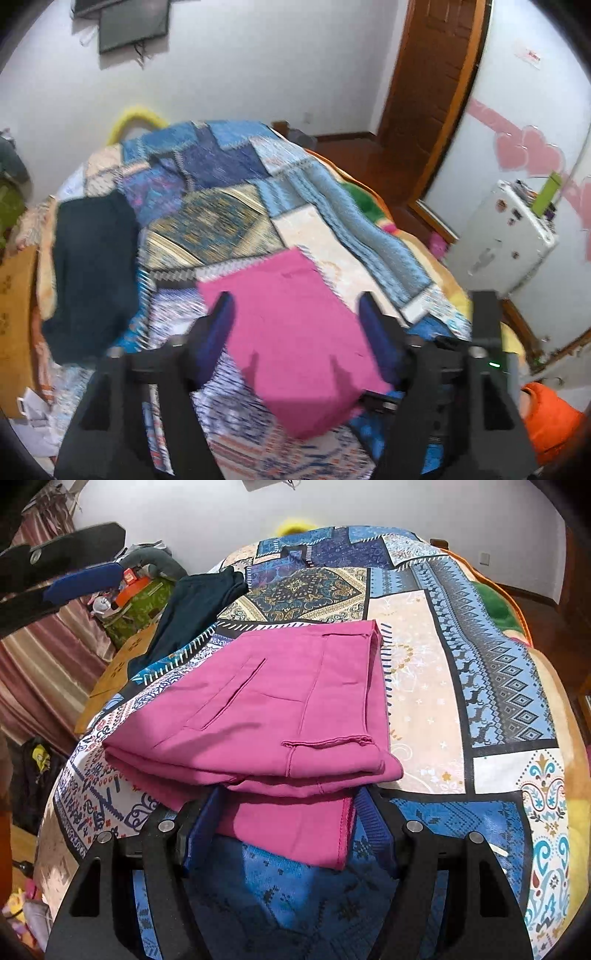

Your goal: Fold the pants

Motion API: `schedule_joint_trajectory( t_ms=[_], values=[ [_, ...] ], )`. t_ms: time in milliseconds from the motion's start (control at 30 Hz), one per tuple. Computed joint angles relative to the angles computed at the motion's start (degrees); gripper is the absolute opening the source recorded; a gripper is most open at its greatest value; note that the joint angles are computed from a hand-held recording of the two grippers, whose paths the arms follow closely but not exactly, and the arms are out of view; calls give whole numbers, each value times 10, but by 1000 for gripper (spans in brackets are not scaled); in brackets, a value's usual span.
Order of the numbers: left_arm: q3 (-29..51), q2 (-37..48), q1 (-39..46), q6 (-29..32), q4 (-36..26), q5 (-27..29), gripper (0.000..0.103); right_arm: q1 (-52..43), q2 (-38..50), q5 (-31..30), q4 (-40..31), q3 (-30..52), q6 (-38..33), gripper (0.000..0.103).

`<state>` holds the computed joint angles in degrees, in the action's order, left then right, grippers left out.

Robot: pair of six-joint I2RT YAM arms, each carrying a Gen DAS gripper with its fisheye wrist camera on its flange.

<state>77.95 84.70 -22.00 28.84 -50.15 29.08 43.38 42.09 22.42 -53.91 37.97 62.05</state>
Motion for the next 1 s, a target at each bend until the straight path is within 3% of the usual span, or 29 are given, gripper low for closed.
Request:
schedule_joint_trajectory(
  t_ms=[133, 300, 500, 633, 800, 1000],
  values=[
    [33, 43, 6, 6, 31, -30, 90, 41, -22, 34, -42, 12, 44, 67],
    [116, 152, -14, 24, 34, -104, 90, 84, -43, 84, -112, 35, 108, 67],
    [222, 276, -38, 32, 17, -145, 91, 109, -50, 122, -171, 57, 160, 67],
    [262, 350, -68, 22, 30, -217, 94, 84, -54, 115, -158, 53, 143, 67],
    [329, 453, -92, 24, -3, -283, 94, 41, -52, 85, -125, 38, 104, 67],
    [295, 468, -103, 63, 29, -315, 99, 18, -47, 65, -110, 29, 83, 67]
  ],
)
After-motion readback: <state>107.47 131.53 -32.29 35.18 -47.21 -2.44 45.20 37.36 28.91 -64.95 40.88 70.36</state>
